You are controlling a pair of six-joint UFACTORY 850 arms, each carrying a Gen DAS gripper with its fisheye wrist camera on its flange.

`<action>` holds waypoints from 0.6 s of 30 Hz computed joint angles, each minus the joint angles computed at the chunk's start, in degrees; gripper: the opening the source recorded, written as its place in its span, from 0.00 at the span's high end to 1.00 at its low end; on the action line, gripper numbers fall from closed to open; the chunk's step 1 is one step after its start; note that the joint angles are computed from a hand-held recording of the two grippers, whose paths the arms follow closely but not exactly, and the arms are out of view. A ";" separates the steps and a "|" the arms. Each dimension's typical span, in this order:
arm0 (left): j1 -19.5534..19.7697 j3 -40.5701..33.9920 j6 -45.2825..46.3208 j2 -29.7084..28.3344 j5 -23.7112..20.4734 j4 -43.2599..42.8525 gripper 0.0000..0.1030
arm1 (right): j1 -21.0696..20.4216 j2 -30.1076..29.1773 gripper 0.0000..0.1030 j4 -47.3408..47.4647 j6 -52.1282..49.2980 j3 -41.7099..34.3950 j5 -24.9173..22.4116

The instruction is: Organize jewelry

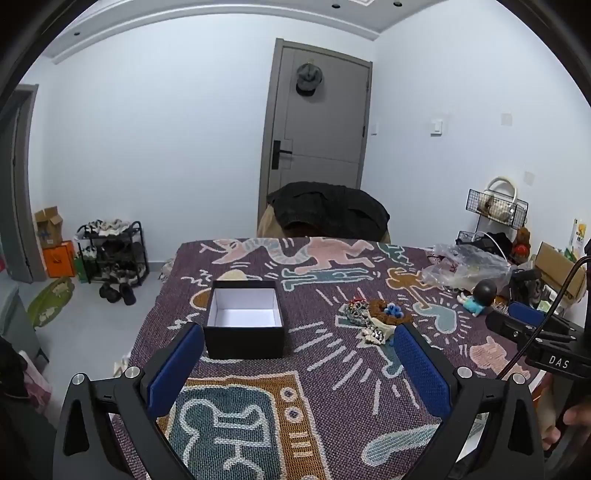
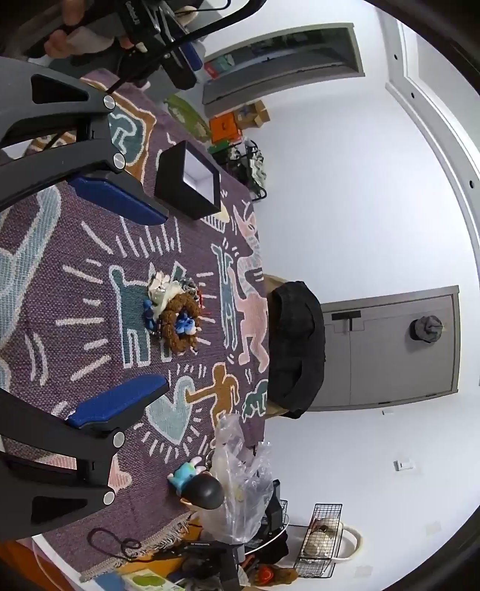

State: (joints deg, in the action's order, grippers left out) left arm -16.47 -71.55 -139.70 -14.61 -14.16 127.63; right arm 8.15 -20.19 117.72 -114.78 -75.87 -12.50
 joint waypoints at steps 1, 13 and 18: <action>-0.03 0.05 0.34 0.03 -0.14 -0.21 0.00 | 0.04 0.25 0.20 1.30 -1.27 0.31 -0.02; 0.01 -0.81 1.17 -0.59 0.00 -1.13 0.00 | 0.06 0.49 0.20 2.32 -1.76 0.50 -0.07; -0.05 -1.52 1.87 -1.11 0.43 -2.02 0.00 | -0.20 0.45 0.20 0.72 0.33 0.37 -0.01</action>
